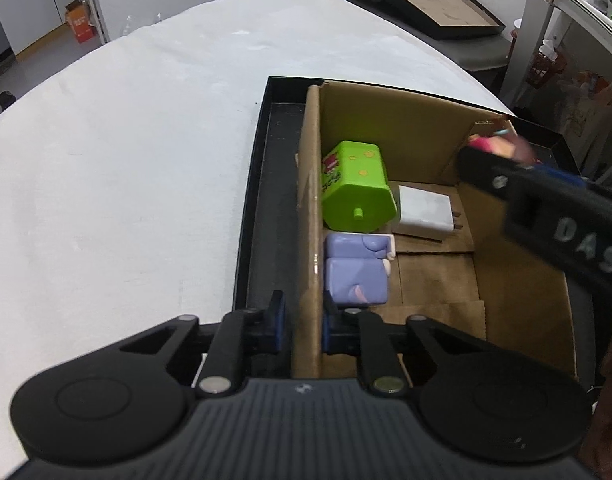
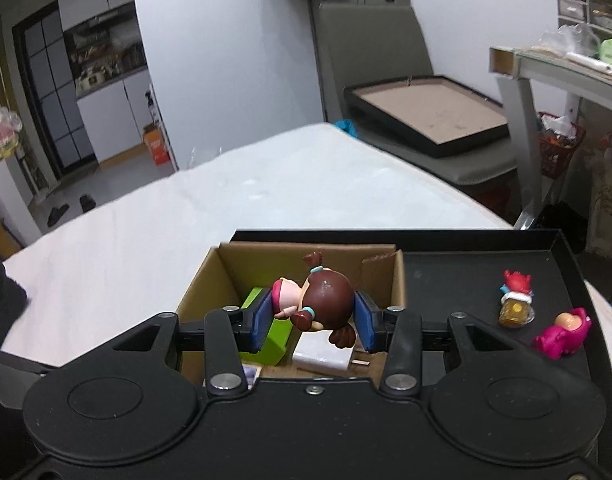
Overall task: Organize rigid objects
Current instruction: 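Carry the doll figure into the box and release it with the right tool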
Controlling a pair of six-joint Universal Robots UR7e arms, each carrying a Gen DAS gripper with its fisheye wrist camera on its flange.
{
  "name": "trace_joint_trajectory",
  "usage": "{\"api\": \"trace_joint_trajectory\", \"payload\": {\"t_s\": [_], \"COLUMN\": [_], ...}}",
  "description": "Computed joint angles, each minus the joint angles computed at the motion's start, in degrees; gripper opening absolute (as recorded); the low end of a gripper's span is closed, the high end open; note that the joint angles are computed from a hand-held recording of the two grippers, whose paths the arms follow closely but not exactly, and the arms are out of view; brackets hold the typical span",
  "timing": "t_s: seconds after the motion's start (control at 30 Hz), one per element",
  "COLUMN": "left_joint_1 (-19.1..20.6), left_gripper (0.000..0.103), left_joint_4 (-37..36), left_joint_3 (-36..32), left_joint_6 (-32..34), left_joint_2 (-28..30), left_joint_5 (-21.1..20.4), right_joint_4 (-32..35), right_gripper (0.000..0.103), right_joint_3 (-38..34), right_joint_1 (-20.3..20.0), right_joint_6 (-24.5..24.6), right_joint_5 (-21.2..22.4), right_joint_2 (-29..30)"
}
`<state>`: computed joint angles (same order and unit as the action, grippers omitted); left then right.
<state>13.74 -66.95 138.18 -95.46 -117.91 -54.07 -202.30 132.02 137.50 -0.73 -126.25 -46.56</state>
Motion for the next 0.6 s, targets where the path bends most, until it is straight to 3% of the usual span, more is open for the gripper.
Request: {"api": "trace_joint_trajectory", "payload": {"t_s": [0.23,0.3,0.6], "left_joint_1": [0.5,0.5,-0.9], "left_gripper": [0.011,0.011,0.012], "left_joint_4": [-1.0,-1.0,1.4], "left_joint_3": [-0.2,-0.3,-1.9], "left_joint_6": [1.7,1.7,-1.3], "left_joint_2": [-0.3,-0.2,2.6], "left_joint_5": [-0.2,-0.2,-0.6], "right_joint_4": [4.4,4.3,2.6], "right_gripper": [0.047,0.052,0.058], "right_joint_3": [-1.6,-1.5,0.3], "right_joint_1": [0.2,0.4,0.4], "right_joint_6": [0.7,0.7,1.1], "right_joint_5": [0.4,0.7,1.0], "right_joint_2": [0.5,0.3,-1.7]}}
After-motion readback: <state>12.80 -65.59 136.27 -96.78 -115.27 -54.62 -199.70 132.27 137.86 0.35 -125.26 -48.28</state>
